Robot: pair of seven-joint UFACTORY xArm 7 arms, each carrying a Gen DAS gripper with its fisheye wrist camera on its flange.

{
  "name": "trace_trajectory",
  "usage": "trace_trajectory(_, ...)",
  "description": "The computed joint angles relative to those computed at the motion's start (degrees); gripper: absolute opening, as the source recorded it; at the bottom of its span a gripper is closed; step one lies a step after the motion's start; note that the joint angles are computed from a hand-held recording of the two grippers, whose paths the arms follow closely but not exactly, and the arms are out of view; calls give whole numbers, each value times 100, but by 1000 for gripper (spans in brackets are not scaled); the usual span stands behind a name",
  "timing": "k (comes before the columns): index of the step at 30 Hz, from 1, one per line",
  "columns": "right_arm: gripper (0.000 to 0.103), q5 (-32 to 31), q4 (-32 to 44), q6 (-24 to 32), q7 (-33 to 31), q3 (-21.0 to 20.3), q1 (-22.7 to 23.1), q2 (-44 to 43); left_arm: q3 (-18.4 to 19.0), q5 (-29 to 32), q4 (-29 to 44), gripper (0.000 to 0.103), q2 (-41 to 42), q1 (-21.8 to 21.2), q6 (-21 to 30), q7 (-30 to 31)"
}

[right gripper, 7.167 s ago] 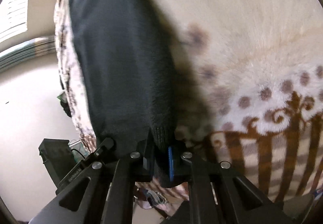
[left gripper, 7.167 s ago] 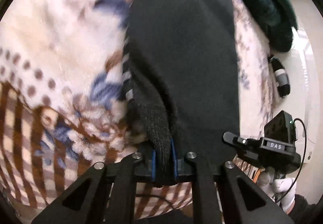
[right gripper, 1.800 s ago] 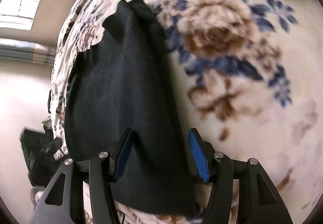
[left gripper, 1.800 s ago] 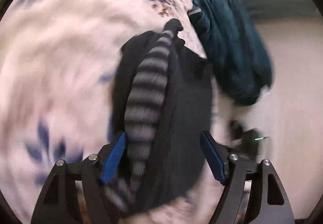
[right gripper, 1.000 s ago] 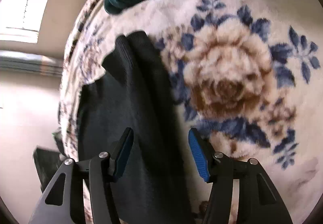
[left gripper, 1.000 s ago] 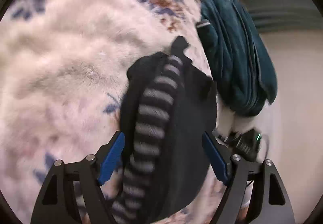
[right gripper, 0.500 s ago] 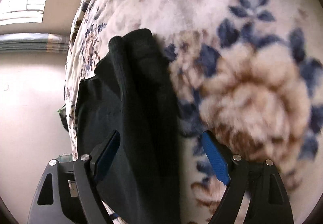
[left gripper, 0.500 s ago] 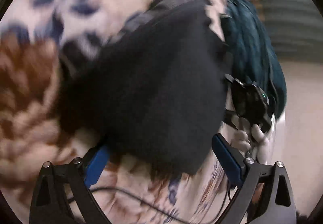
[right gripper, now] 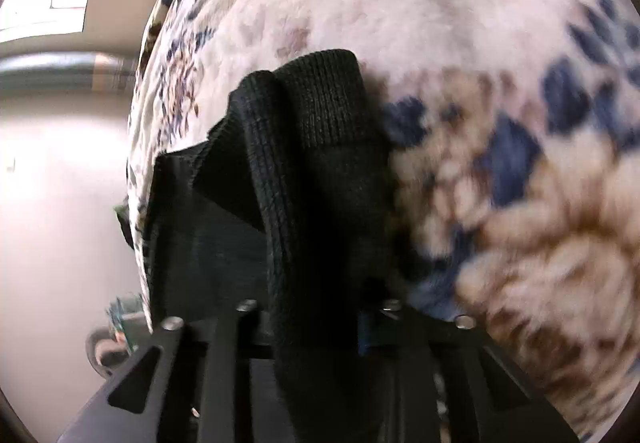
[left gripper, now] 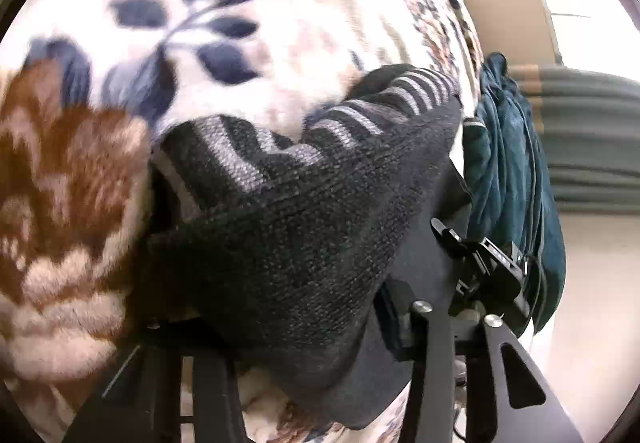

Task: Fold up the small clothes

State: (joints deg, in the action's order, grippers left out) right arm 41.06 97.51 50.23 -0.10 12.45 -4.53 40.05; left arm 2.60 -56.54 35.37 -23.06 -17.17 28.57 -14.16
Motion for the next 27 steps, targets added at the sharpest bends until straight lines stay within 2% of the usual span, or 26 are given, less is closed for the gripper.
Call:
trace_trajectory(2, 21, 214, -486, -333, -12, 37, -24, -351, 65, 185, 113, 37, 34, 26, 250, 123)
trace_trajectory(6, 20, 1442, -2173, -1270, -253, 180, -192, -1560, 381, 552, 625, 35, 277, 242, 1240, 747)
trace_trajectory(8, 20, 1886, -3139, -1766, -129, 80, -30, -2319, 524, 751, 1169, 35, 648, 385, 1930, 1278)
trace_trajectory(10, 20, 2366, -4161, -2216, 96, 23, 180, -3176, 651, 947, 2051, 35, 1295, 508, 2761, 1891)
trace_trajectory(12, 20, 2895, -5163, -2599, 538, 46, 483, -4053, 615, 1117, 2865, 35, 1885, 637, 3352, 2286)
trace_trajectory(15, 20, 3444, -6105, -2948, 1048, 114, 964, -4933, 428, 1394, 4010, 36, 2720, 835, 4191, 2750)
trace_trajectory(16, 21, 3726, -6232, -2941, 950, 62, 1099, -5035, 323, 1598, 4238, 38, 2884, 863, 4314, 2860)
trace_trajectory(17, 25, 3833, -6310, -2916, 974, 7, 1198, -5076, 230, 1703, 4332, 46, 2955, 906, 4388, 2979)
trace_trajectory(18, 27, 3770, -6388, -2897, 1090, -66, 1248, -5127, 145, 1777, 4432, 49, 3044, 957, 4478, 3029)
trace_trajectory(19, 36, 3723, -6453, -2818, 1082, -286, 1377, -5191, 66, 1830, 4435, 56, 3060, 1006, 4498, 3012)
trace_trajectory(20, 47, 3437, -6534, -2690, 1252, -312, 1265, -5285, 0, 1829, 4358, 62, 3013, 1075, 4510, 3024)
trace_trajectory(21, 51, 3288, -6619, -2692, 1335, -323, 1178, -5392, -55, 1768, 4229, 63, 2934, 1163, 4497, 3052)
trace_trajectory(23, 63, 3436, -6707, -2784, 987, -660, 1363, -5467, -155, 1653, 3794, 66, 2619, 1329, 4318, 3047)
trace_trajectory(27, 67, 4325, -6347, -2442, -303, -1103, 1563, -4800, -211, 1141, 2971, 70, 2132, 1578, 4177, 2790)
